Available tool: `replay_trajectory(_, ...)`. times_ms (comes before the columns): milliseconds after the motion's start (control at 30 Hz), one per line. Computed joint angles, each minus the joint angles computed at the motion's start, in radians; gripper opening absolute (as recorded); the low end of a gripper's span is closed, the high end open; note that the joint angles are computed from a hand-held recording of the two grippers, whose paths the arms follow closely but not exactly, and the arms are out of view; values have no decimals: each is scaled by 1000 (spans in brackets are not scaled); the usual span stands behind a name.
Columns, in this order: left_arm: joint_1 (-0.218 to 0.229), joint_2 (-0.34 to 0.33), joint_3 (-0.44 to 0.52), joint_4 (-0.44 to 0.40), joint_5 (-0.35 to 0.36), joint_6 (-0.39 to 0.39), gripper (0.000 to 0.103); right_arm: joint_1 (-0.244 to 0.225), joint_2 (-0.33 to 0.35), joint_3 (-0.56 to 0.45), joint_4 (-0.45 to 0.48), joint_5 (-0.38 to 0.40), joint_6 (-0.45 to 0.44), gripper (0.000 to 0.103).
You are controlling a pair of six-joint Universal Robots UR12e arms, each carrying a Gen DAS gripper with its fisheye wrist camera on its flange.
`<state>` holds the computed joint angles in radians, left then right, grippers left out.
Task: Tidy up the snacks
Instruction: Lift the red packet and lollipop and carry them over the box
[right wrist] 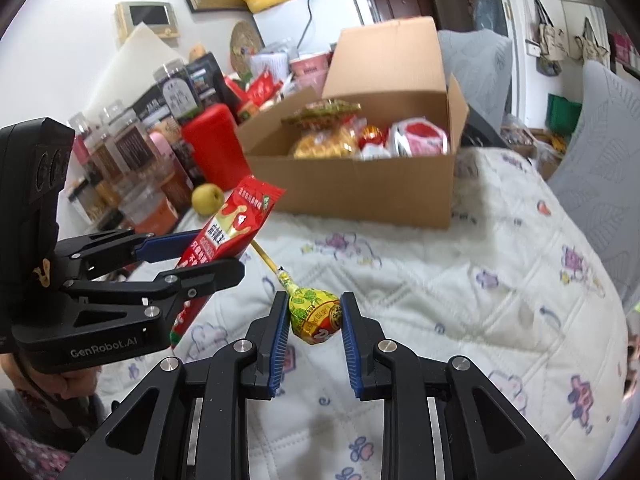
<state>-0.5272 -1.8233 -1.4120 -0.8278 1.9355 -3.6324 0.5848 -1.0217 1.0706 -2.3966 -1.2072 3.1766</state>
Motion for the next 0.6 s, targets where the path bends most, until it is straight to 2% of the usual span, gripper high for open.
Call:
replay_trajectory(267, 4, -23, 54, 61, 38, 69, 48, -6, 23, -70, -19, -2, -33, 25)
replay_trajectory(600, 28, -62, 134, 120, 62, 153, 48, -15, 92, -216, -48, -2, -52, 25)
